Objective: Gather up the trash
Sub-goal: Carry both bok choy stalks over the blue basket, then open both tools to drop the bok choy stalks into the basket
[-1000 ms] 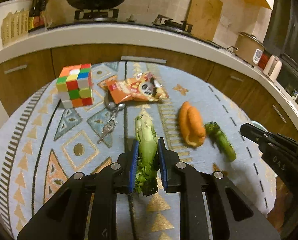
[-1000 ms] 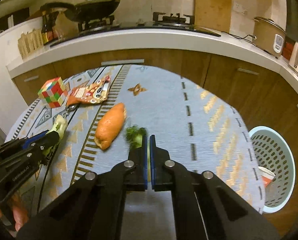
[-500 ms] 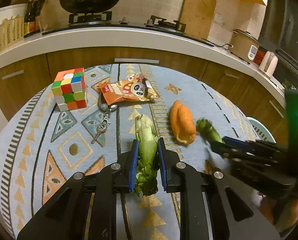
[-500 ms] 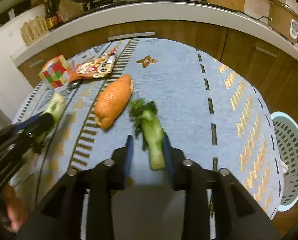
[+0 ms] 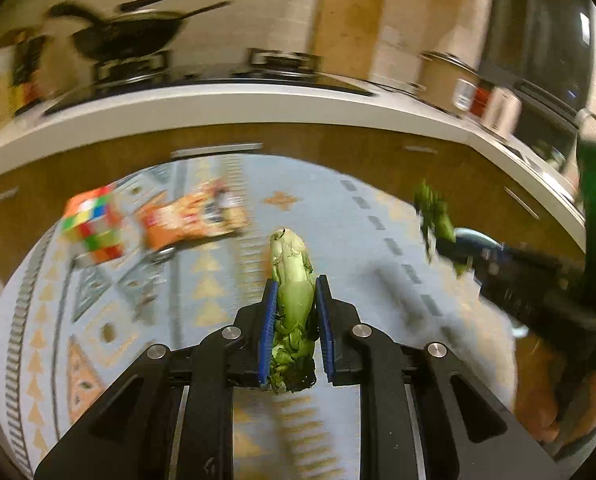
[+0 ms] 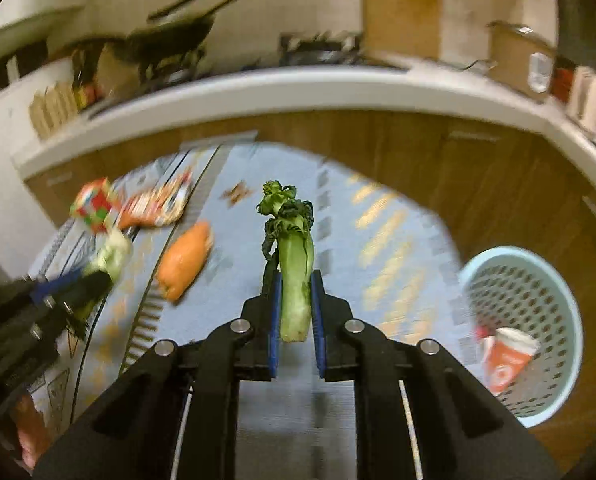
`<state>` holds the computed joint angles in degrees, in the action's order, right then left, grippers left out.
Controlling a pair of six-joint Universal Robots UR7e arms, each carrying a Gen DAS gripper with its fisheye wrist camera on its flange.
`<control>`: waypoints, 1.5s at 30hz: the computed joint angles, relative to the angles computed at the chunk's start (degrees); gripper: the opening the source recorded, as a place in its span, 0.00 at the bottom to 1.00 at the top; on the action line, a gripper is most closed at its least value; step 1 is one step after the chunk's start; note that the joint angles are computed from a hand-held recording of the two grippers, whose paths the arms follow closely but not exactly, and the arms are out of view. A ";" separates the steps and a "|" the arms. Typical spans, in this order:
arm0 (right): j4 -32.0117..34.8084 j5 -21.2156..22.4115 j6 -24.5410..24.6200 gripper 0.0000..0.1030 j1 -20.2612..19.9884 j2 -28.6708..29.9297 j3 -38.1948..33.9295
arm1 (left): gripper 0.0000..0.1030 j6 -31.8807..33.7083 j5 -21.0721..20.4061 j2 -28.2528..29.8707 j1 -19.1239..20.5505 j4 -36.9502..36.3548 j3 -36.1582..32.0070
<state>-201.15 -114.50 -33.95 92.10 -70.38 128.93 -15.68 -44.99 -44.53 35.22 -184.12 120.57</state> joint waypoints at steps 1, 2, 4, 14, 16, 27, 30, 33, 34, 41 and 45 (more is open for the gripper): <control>-0.51 0.52 -0.44 0.11 -0.43 -2.06 0.60 | 0.17 0.55 -1.08 0.72 -0.32 0.02 -0.95; -0.75 0.45 -0.58 0.11 -0.67 -3.08 0.74 | 0.17 0.97 -2.29 1.40 -0.47 0.11 -1.99; -1.48 -0.18 -0.83 0.11 -1.45 -5.64 1.03 | 0.17 1.99 -4.88 3.14 -0.76 0.97 -4.87; 7.57 0.14 5.30 0.11 -11.54 -17.53 -0.45 | 0.17 9.20 -14.62 17.06 -3.55 7.17 -24.54; 8.14 0.04 5.56 0.11 -13.74 -18.21 -0.93 | 0.17 9.89 -15.45 19.89 -3.78 8.75 -27.83; 24.66 2.71 15.82 0.11 -25.77 -18.52 -7.01 | 0.17 11.51 -21.28 31.42 -2.45 20.73 -42.39; 25.99 3.83 16.25 0.11 -27.79 -18.23 -7.77 | 0.17 10.64 -25.42 32.70 -0.80 24.42 -44.91; 26.51 4.54 16.27 0.12 -28.70 -17.90 -8.24 | 0.18 10.95 -25.64 34.11 -0.43 25.16 -46.66; 26.31 4.41 16.21 0.12 -28.79 -17.72 -8.36 | 0.22 11.22 -26.52 34.31 -0.20 24.67 -46.76; 26.26 4.68 17.23 0.21 -29.24 -17.54 -8.44 | 0.48 11.69 -25.08 33.81 -0.74 22.21 -45.28; 24.63 5.59 18.19 0.42 -29.40 -18.65 -7.18 | 0.51 10.65 -24.60 32.02 -0.47 20.28 -42.67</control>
<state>-176.52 -108.90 -15.76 62.71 -89.02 121.75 -5.03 -69.58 -12.51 34.75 -163.85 77.90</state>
